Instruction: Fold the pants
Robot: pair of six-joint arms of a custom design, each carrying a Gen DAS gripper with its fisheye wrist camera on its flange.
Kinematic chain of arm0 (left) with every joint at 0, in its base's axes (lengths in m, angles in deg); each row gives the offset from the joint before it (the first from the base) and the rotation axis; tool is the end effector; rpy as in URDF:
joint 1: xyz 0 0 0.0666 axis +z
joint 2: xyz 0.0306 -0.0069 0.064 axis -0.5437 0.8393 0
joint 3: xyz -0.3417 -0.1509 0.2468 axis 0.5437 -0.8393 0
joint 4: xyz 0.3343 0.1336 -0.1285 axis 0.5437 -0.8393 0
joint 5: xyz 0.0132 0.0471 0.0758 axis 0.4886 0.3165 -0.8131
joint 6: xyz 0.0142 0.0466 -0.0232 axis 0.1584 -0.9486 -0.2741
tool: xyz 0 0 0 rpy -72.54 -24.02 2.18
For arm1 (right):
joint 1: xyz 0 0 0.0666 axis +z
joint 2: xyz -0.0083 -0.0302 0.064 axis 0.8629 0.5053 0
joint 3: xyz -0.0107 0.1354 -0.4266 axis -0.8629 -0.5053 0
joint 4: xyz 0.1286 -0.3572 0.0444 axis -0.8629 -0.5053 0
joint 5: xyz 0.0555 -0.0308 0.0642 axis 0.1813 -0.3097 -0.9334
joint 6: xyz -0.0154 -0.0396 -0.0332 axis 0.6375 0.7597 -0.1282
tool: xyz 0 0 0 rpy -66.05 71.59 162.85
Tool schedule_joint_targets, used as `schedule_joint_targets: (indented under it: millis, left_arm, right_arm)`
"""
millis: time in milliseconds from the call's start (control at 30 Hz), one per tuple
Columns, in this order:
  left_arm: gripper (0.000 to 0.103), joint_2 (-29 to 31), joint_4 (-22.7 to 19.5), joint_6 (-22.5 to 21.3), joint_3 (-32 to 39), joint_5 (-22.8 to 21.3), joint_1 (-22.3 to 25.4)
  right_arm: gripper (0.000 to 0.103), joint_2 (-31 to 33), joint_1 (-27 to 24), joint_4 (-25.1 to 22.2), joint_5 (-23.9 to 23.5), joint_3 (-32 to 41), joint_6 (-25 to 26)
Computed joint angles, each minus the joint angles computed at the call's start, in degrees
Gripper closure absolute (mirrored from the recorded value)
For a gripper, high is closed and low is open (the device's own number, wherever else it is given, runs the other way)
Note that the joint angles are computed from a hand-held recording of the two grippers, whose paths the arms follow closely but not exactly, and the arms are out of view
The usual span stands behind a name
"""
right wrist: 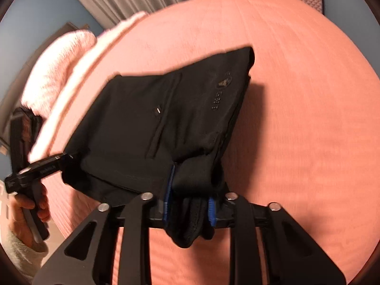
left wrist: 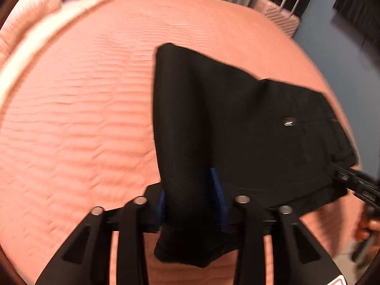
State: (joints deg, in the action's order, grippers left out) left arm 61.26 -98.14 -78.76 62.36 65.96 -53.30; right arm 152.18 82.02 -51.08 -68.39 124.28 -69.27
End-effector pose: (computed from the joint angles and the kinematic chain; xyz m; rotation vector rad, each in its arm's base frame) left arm 0.4383 -0.1660 0.3547 0.4021 2.6288 -0.2346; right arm 0.3144 0.1284 0.3365 0.2379 2.6094 0.3335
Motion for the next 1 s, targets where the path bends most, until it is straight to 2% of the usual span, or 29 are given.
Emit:
schedule_joint_targets:
  millis: [33, 67, 133, 167, 200, 267, 333, 467, 533, 700, 800, 867, 1000]
  left_arm:
    - [0.058, -0.98, 1.08, 0.12, -1.02, -5.33, -1.23]
    - [0.058, -2.17, 1.95, 0.06, -1.83, -12.50, -2.55]
    - [0.056, -4.23, 3.44, -1.64, -2.48, -21.54, -3.73]
    - [0.046, -5.32, 3.87, -1.82, -2.44, -26.13, -4.57]
    - [0.035, -6.18, 4.24, -1.99, -2.30, -27.47, -5.03]
    - [0.032, -7.16, 2.87, -1.02, -0.93, -26.78, -5.98]
    - [0.032, -6.56, 1.80, 0.26, 1.23, -24.96, -7.29]
    - [0.032, -5.20, -1.82, 3.91, 3.61, -22.85, -9.69]
    - [0.032, -6.65, -1.47, 4.85, 2.40, -22.86, -10.68]
    - [0.032, -4.13, -4.07, 7.71, 5.81, -21.06, -10.96]
    - [0.032, -4.62, -4.12, 7.54, 5.47, -22.64, -11.09]
    - [0.032, -4.90, -4.81, 7.58, 5.57, -23.12, -11.40]
    - [0.032, -6.50, -5.40, 7.68, 4.83, -23.53, -12.34]
  right_arm:
    - [0.049, -0.28, 0.50, -1.18, 2.77, -0.13, -1.25]
    - [0.041, -1.58, 1.50, -2.54, 6.76, -0.20, -3.62]
    - [0.039, -4.32, 3.99, -5.08, 15.02, 0.64, -7.14]
    - [0.039, -5.11, 5.67, -6.95, 20.44, 1.86, -7.70]
    - [0.039, -5.58, 7.11, -7.86, 24.37, 2.97, -6.98]
    - [0.037, -5.14, 9.68, -8.78, 29.59, 5.89, -5.55]
    - [0.027, -3.59, 11.06, -9.59, 31.98, 8.42, -4.59]
    - [0.025, -0.70, 13.97, -13.23, 39.35, 12.23, -8.48]
    - [0.025, 0.70, 15.09, -14.49, 40.43, 13.60, -11.40]
    - [0.025, -0.88, 16.04, -19.11, 40.29, 14.03, -19.32]
    - [0.024, -1.00, 17.77, -21.88, 41.76, 14.80, -21.97]
    - [0.017, -1.04, 19.16, -23.20, 42.89, 15.16, -23.27]
    - [0.017, -1.28, 21.57, -26.42, 44.05, 15.74, -25.57]
